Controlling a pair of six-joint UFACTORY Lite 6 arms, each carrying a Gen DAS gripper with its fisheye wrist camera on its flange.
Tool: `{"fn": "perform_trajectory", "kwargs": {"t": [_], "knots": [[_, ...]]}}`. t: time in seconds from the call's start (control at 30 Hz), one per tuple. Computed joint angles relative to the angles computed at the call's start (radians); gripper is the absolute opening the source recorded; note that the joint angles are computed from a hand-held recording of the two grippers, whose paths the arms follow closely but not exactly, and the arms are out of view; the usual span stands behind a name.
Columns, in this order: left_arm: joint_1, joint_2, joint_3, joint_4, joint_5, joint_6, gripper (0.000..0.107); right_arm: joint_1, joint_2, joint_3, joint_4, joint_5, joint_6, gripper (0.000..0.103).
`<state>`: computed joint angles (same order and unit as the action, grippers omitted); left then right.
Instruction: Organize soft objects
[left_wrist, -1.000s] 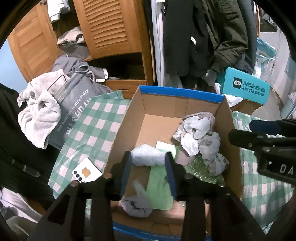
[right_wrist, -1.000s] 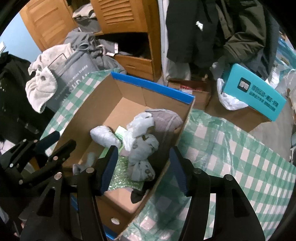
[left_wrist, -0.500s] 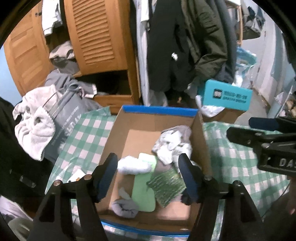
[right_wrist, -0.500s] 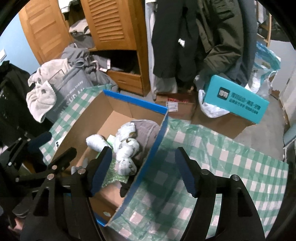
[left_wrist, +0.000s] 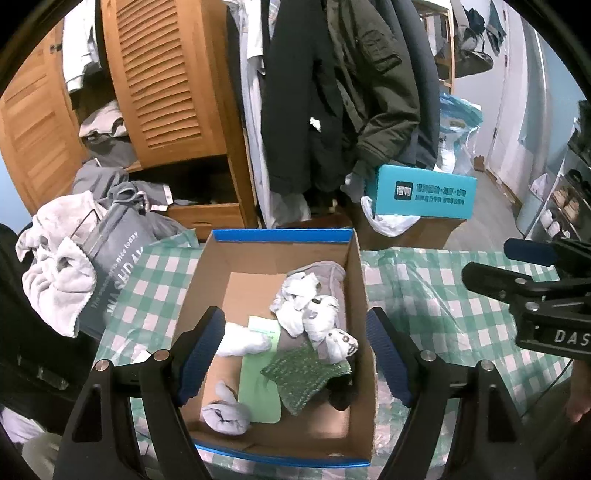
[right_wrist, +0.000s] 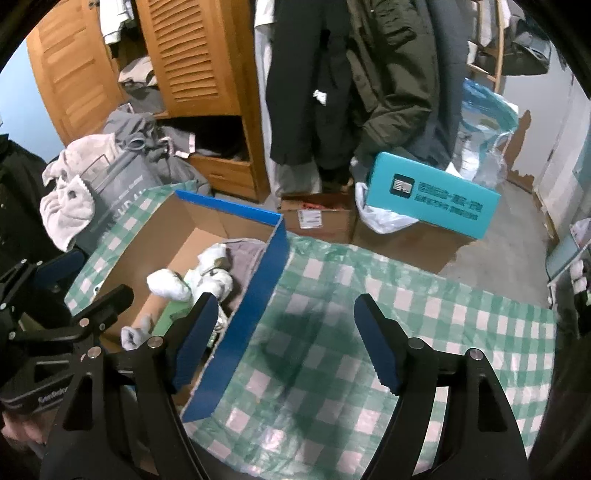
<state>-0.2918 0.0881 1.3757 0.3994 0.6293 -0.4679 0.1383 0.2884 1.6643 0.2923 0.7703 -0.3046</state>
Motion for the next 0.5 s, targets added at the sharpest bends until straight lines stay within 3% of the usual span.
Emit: {"fn": "perform_trajectory", "kwargs": {"t": [0.5], "knots": [[-0.065, 0.047, 0.05, 0.037, 0.033, -0.034, 0.08, -0.053, -0.021, -0.023, 0.036, 0.008, -0.042, 0.077]]}}
